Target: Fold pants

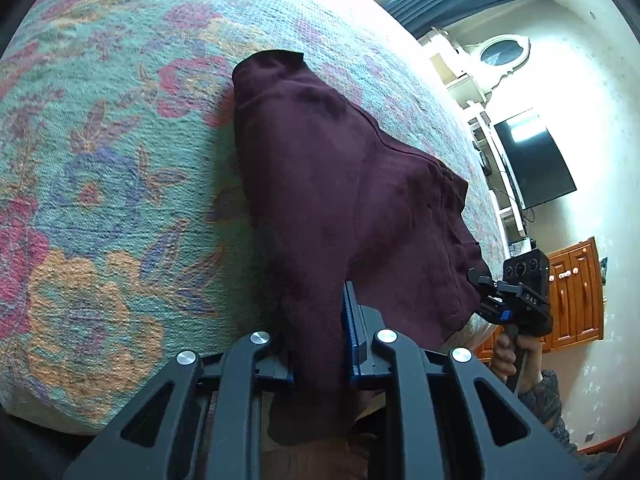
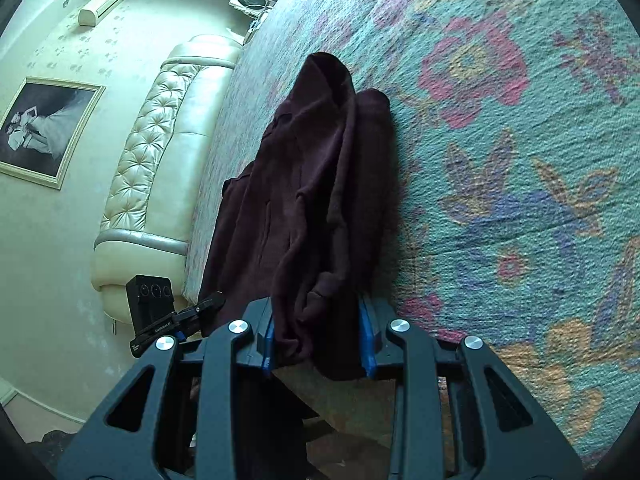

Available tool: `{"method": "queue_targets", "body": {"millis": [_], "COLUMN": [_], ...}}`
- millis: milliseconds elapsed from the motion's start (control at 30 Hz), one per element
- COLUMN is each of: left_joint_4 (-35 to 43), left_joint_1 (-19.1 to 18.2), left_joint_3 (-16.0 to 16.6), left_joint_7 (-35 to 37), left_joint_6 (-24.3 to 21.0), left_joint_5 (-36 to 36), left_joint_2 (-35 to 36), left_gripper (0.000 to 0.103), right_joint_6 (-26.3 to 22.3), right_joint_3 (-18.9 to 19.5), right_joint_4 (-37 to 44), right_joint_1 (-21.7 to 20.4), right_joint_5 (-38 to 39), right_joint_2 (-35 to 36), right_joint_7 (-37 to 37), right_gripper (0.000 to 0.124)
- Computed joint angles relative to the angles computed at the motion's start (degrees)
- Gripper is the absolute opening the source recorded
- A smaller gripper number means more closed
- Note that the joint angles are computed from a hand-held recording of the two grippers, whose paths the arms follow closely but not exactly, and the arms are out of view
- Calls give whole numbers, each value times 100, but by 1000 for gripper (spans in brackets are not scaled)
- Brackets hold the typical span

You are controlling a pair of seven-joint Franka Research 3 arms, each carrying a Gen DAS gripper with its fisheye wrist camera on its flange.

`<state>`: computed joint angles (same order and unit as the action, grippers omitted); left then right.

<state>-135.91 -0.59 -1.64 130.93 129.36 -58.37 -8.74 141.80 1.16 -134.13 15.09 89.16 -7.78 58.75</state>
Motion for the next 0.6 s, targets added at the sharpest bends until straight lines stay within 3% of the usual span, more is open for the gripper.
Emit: {"method": "queue_targets", "body": {"millis": [33, 100, 167, 233, 267, 333, 433, 600], "left_joint_4": [20, 85, 101, 62, 40, -40, 86, 989], "left_joint_1": [8, 48, 84, 125, 146, 145, 93, 143], "left_joint_3": [19, 20, 38, 50, 71, 85, 119, -19], "left_joint_7": [9, -106, 10, 139, 213, 401, 716, 377], "left_joint_6": [-49, -87, -230, -350, -365, -196, 13, -75], "left_joint_5": [-31, 35, -77, -40, -7, 29, 95, 216], "left_joint_2": [40, 145, 152, 21, -57, -232, -204, 775], "left_gripper": [24, 41, 48, 64, 76, 79, 80, 80], "right_joint_6": [14, -46, -58, -166, -193, -113, -3, -17], "right_joint_3": [4, -39, -64, -118, -141, -164, -304, -305], "right_joint_4": [-9, -97, -171, -280, -331, -327, -191, 693], "right_joint_1": [6, -20, -51, -105, -136, -180, -229, -384], "right_joint_5": [24, 86, 101, -76, -244, -557, -186, 104], "right_joint_2": [0, -35, -99, -234, -315, -437, -420, 436], "right_joint_7": [-21, -150, -139, -31, 0, 72, -305, -496], "right_gripper": [31, 32, 38, 43, 43, 45, 56, 60]}}
